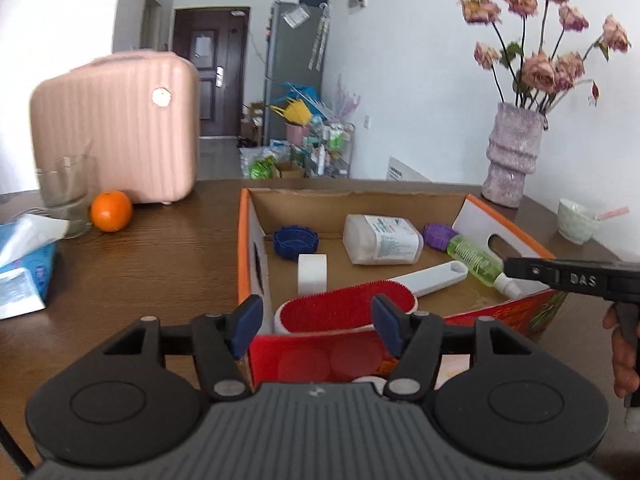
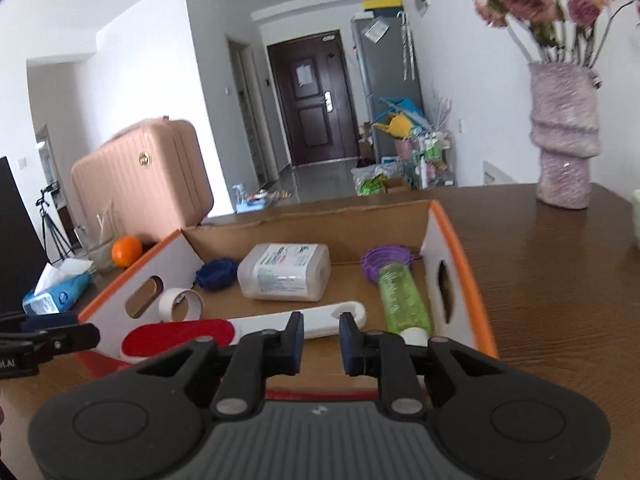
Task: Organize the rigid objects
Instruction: 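Lift the red lint brush with both grippers into the box and open them, then move both grippers toward the white caps and beige cube beside the box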
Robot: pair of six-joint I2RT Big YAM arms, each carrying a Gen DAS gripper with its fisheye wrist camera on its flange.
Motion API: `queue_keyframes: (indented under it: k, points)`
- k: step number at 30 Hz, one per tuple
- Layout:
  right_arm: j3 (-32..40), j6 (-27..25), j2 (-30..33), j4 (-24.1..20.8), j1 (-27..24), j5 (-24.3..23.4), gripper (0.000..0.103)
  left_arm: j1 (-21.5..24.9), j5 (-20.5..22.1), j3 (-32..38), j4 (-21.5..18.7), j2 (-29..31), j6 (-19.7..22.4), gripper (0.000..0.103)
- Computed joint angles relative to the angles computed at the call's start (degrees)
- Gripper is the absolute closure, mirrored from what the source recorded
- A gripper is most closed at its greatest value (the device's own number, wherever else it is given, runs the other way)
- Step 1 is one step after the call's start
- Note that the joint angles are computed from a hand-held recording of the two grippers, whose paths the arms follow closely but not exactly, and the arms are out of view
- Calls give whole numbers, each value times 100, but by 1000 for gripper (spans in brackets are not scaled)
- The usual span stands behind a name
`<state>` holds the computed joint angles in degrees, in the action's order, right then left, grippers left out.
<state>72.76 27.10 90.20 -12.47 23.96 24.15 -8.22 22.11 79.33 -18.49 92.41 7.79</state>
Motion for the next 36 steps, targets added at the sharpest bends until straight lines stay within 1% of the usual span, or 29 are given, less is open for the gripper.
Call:
queue_keyframes:
  k: [1,2,4,6,7,8,9,11,13,15,16,18,19,21,23,25,28,31,36]
  points:
    - [-80,-30,-99,-12,50,92,83,27,-20,-166,115,-152,-61,33]
    - [-181,-61,-237,-54,123,210,80,52,-55,-313,171,-301,-110,32]
    - [-418,-85,-542,-85,296,501,71,132,-27,-672,256,-685,-246,28]
    - [-669,-176,-887,-132,512,829,57,237,77,-1027,257,-1097,-332,25]
    - [-773,-213,-1047,-178,632,997,53,286,130,-1192,249,-1297,-339,23]
    - [-890,-284,-1219,-236,774,1159,47,341,174,-1356,217,-1508,-322,22]
    - [-968,-335,-1352,-310,899,1267,45,386,169,-1509,183,-1706,-336,21]
    - [-1145,-351,-1634,-503,1194,1460,44,508,216,-1874,134,-2166,-343,19]
    - [-1345,-218,-1905,-653,1511,1592,41,652,311,-2201,71,-2578,-288,17]
    - [-1515,72,-2119,-797,1861,1839,36,784,279,-2534,-37,-2998,-275,15]
    - [-1605,208,-2201,-807,2023,1942,34,833,259,-2652,-167,-3161,-214,15]
    - [-1778,359,-2340,-830,2389,2154,29,891,202,-2916,-416,-3526,45,15]
    - [-1817,460,-2366,-915,2577,2328,28,915,207,-3022,-498,-3662,167,15]
    - [-1868,706,-2374,-1148,2970,2702,25,1031,351,-3276,-758,-4022,462,15]
    - [-1911,878,-2367,-1310,3279,2911,23,1174,553,-3403,-989,-4240,607,14]
    - [-1906,1010,-2341,-1458,3492,3000,22,1303,677,-3444,-1162,-4367,624,14]
    - [-1804,1079,-2276,-1693,3698,3162,22,1389,749,-3500,-1182,-4525,558,14]
    - [-1775,1094,-2294,-1746,3832,3357,21,1414,838,-3532,-1169,-4619,550,13]
    - [-1757,1242,-2276,-1867,3799,3352,20,1296,764,-3528,-1168,-4521,577,13]
